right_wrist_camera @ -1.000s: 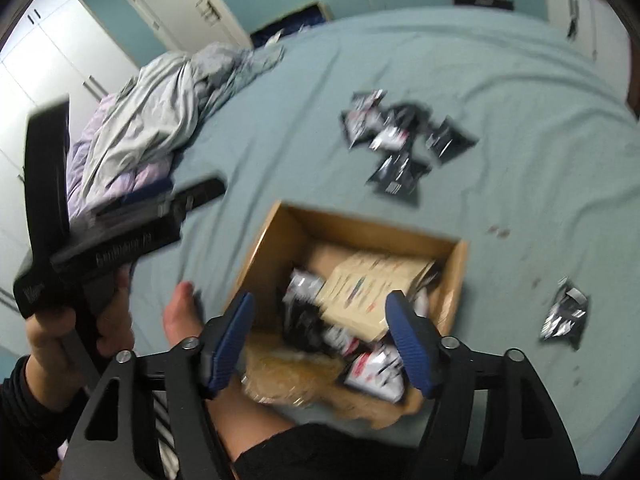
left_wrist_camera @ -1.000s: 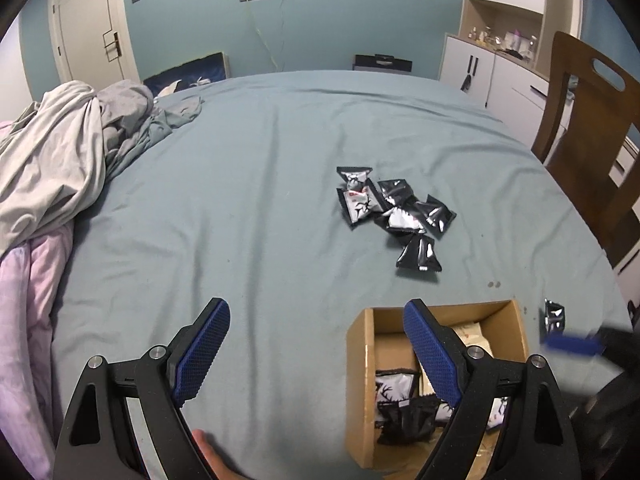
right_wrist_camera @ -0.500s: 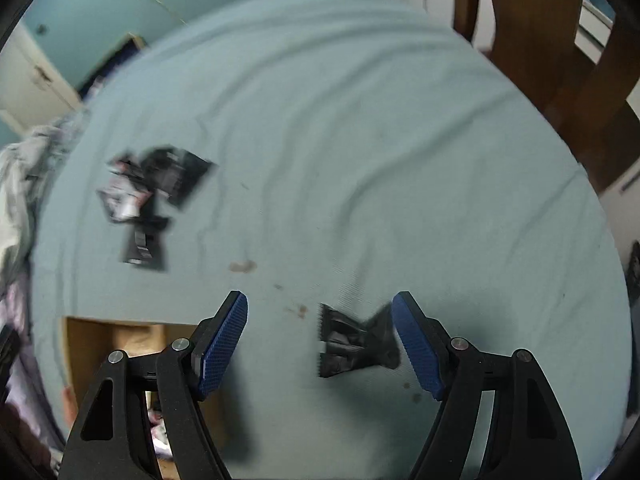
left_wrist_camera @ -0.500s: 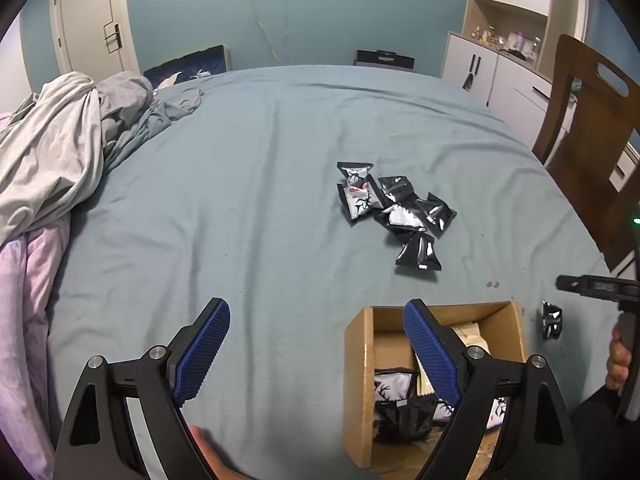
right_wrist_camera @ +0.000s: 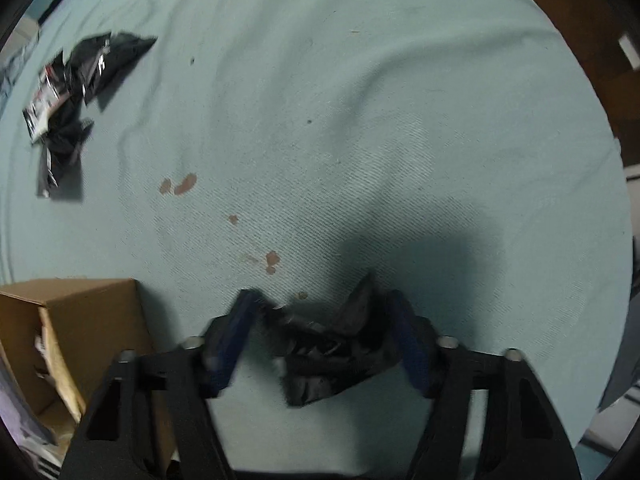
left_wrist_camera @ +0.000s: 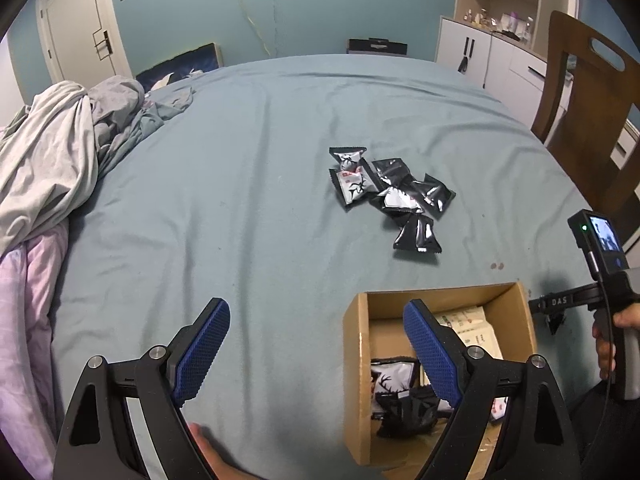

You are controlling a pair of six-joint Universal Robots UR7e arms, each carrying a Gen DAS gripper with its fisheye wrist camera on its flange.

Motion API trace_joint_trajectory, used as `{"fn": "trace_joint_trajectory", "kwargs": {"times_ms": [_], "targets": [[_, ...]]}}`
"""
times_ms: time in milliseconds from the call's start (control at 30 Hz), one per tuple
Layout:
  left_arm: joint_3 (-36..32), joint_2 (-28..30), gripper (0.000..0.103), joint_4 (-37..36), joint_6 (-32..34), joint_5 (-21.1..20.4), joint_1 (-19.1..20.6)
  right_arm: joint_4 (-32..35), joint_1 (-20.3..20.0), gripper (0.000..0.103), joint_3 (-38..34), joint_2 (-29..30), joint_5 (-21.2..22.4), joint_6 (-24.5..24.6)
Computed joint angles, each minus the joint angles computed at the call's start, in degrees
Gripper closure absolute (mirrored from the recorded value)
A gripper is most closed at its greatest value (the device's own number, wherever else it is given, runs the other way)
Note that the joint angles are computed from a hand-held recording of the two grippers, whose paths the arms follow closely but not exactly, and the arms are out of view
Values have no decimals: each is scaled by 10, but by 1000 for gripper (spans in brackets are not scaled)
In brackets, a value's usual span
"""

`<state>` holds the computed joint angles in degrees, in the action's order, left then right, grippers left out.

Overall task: Organize snacks
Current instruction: 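Grasp a black packet lying on the sheet with the right gripper, then hold the black packet with the right gripper while the left grasps a white-red packet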

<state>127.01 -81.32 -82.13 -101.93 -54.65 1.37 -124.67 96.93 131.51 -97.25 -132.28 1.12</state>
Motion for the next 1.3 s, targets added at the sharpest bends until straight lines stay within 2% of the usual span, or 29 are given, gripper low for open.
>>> {"fn": "trace_joint_trajectory", "kwargs": {"times_ms": [33, 133, 167, 200, 433, 600, 700, 767, 833, 967, 1000, 1133, 1300], "targets": [[-1, 2, 13, 5, -2, 0, -1, -11, 3, 54, 2, 5, -7, -9], [-3, 5, 13, 10, -5, -2, -1, -33, 3, 61, 7, 3, 4, -30], [-3, 5, 13, 10, -6, -3, -1, -38, 1, 68, 9, 0, 12, -34], [-2, 5, 13, 10, -6, -4, 0, -48, -5, 70, 9, -7, 33, -44], [-4, 6, 13, 7, 3, -3, -2, -112, -29, 72, 33, -82, 169, -88], [-3, 15, 13, -27, 49, 0, 7, -168, -10, 72, 65, -121, 206, -97], [-2, 25, 13, -64, 97, -1, 22, -170, -13, 72, 82, -151, 236, -103], [-6, 35, 13, -87, 135, -6, 37, -176, -14, 72, 91, -159, 238, -107], [-13, 45, 13, -113, 181, -7, 57, -205, -16, 72, 99, -140, 228, -108], [-36, 74, 11, -145, 226, 5, 100, -229, -13, 72, 102, -126, 216, -107], [-40, 80, 11, -153, 232, 7, 109, -213, -9, 72, 93, -138, 212, -107], [-80, 137, 11, -205, 299, 18, 169, -197, -15, 72, 87, -146, 231, -107], [-146, 215, 11, -219, 367, 19, 235, -210, -28, 72, 81, -141, 242, -117]]}}
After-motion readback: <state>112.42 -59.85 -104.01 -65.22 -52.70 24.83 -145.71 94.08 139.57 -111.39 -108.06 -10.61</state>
